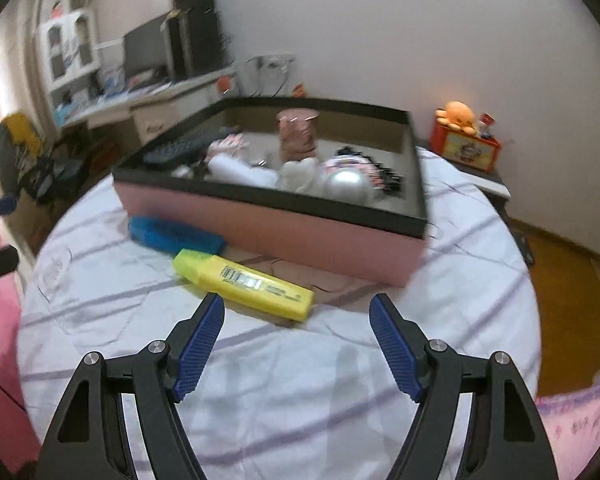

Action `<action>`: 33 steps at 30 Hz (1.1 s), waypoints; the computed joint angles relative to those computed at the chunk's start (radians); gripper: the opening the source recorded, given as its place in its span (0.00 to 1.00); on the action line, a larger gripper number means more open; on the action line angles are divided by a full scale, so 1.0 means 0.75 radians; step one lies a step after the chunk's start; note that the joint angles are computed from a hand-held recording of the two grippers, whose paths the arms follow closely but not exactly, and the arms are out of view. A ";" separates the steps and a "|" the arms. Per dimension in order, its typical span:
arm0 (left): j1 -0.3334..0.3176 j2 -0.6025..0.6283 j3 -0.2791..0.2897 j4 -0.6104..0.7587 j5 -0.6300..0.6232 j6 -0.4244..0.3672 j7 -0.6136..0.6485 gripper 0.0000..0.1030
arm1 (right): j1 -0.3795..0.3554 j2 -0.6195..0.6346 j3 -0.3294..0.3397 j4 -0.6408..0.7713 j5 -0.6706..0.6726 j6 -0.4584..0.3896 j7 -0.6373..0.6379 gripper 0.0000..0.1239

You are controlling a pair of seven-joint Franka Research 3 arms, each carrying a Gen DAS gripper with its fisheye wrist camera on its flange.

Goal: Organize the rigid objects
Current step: 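Withdraw both open tools from the pink box toward the highlighters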

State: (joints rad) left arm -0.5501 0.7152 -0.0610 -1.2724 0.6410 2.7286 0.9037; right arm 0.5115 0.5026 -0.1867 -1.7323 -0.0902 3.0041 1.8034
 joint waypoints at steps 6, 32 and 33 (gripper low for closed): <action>0.001 0.020 -0.009 0.026 -0.014 -0.051 0.043 0.99 | -0.127 0.104 0.162 0.187 0.037 -0.183 -0.256 0.62; -0.002 0.134 -0.049 0.194 -0.139 -0.192 0.183 0.99 | -0.137 -0.077 0.260 -0.058 0.287 -0.166 -0.279 0.25; -0.002 0.147 -0.056 0.215 -0.150 -0.205 0.201 0.99 | -0.140 -0.062 0.261 -0.044 0.287 -0.169 -0.274 0.27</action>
State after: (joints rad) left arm -0.5515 0.8252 -0.1034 -1.1113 0.5288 2.5747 1.0543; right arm 0.4069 0.4559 0.0091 -1.7651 0.1254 2.8772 1.5979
